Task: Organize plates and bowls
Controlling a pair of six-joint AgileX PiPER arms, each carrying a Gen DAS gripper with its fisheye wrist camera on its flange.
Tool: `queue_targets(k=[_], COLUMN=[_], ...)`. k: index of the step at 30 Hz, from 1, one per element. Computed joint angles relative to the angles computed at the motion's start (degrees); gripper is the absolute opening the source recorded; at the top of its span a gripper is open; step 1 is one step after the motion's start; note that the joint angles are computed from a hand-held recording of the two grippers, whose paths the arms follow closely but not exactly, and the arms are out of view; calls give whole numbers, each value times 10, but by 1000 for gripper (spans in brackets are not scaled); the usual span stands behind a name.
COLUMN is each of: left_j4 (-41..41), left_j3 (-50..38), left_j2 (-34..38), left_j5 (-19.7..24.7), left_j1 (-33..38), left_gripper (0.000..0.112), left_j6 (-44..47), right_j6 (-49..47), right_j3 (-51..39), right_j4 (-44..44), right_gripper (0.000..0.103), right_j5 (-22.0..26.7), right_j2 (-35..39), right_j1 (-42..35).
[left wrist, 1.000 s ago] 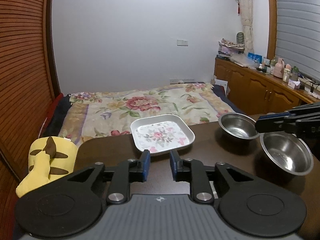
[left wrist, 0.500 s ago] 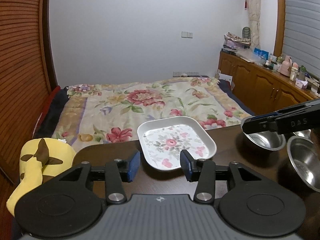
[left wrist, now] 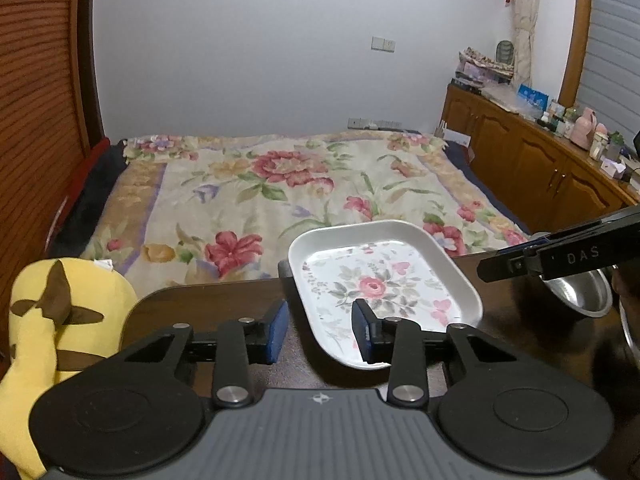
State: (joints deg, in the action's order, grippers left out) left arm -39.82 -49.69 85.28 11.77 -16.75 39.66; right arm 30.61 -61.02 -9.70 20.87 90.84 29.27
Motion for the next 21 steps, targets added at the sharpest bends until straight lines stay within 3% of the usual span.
queue_targets(k=[9,21], left_j4=[-16,-61], left_j3=[-47,-66], left_j2=[65,99], left_j5=[19,41], left_j1=[17,27], left_gripper=[35,22], left_j6=[22,44], right_j6=[-15,-28], right_j3=[-45,-68], right_j4=[-3,1], right_gripper=[35,32], right_j5=[28,42], right_j2=[49,80], right_j1=[-4,-5])
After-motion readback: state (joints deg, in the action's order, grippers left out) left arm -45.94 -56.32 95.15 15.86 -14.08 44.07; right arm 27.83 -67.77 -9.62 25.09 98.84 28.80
